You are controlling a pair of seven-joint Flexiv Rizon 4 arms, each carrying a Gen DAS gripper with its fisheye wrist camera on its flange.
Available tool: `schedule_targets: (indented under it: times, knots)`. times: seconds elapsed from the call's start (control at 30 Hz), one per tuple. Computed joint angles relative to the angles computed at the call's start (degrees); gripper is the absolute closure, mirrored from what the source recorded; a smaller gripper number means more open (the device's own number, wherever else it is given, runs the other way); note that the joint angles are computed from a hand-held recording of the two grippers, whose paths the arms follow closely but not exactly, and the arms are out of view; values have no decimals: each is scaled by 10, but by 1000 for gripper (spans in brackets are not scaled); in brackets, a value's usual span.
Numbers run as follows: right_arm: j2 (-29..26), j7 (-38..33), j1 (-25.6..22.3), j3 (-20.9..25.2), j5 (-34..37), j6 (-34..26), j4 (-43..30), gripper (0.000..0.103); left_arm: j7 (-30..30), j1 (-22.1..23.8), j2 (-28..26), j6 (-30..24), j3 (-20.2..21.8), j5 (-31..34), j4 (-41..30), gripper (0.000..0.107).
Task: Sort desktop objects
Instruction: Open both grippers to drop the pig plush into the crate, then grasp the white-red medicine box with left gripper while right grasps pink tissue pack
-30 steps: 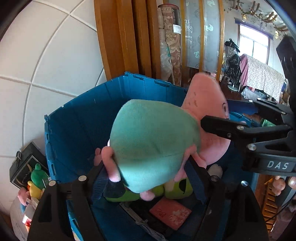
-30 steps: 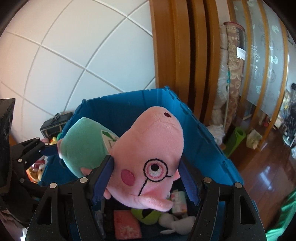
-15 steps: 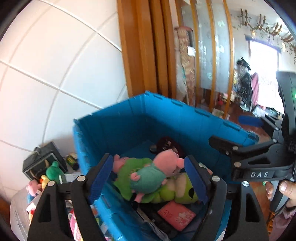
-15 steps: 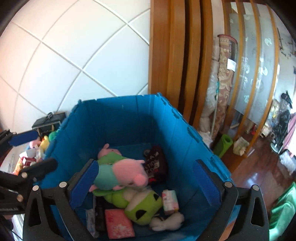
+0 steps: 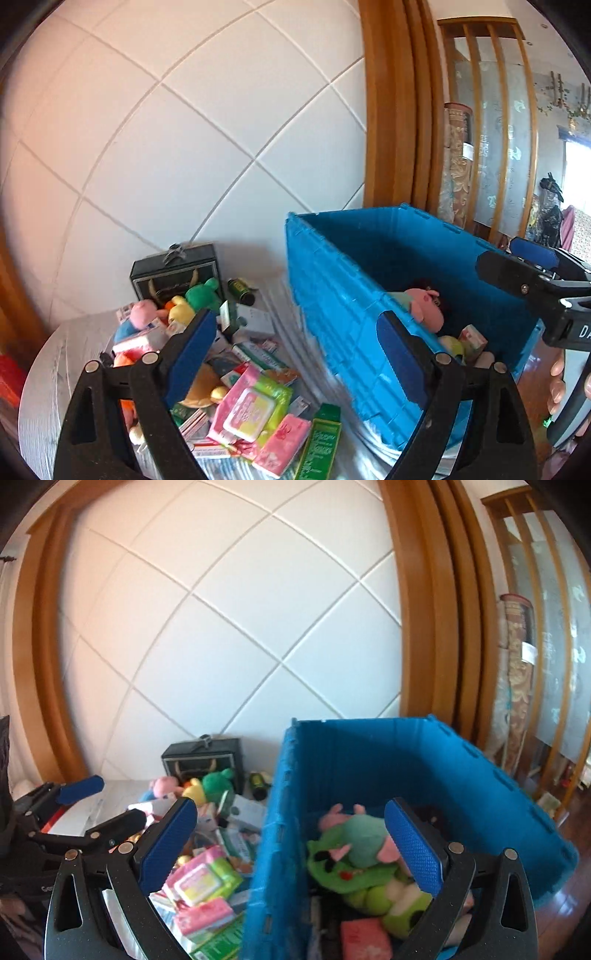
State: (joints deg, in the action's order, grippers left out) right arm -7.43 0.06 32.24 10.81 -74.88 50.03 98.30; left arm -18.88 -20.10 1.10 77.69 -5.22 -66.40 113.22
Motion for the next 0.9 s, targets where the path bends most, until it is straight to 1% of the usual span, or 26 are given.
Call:
schedule_targets:
  times: [0.07, 0.13, 0.2, 0.33, 0.4, 0.5, 0.6, 0.73, 0.9]
  knots:
    - [-34, -7, 14, 0, 4, 12, -30, 0, 13, 13, -3, 7, 13, -14, 9, 18]
    - [-66, -20, 32, -6, 16, 26, -58, 0, 28, 31, -5, -3, 27, -27, 18, 18]
    - [-95, -35, 53, -14, 38, 30, -82, 0, 38, 52, -9, -10, 38, -35, 28, 18]
    - [-145, -63, 91, -30, 84, 31, -118, 0, 43, 98, -36, 4, 50, -37, 39, 18]
    - [-166, -76, 110, -37, 113, 19, -132, 0, 23, 123, -55, 15, 53, -18, 43, 18]
    - [-193, -98, 127, -43, 169, 7, -150, 0, -40, 162, -81, 16, 61, 50, 47, 18]
    - [-222, -128, 138, -47, 228, -4, -174, 0, -81, 196, -100, -6, 64, 112, 45, 18]
    - [-256, -174, 147, -48, 300, -20, -205, 0, -122, 233, -123, -29, 59, 160, 41, 18]
    - [-284, -217, 155, -54, 359, -60, -233, 0, -157, 260, -147, -46, 47, 209, 31, 18]
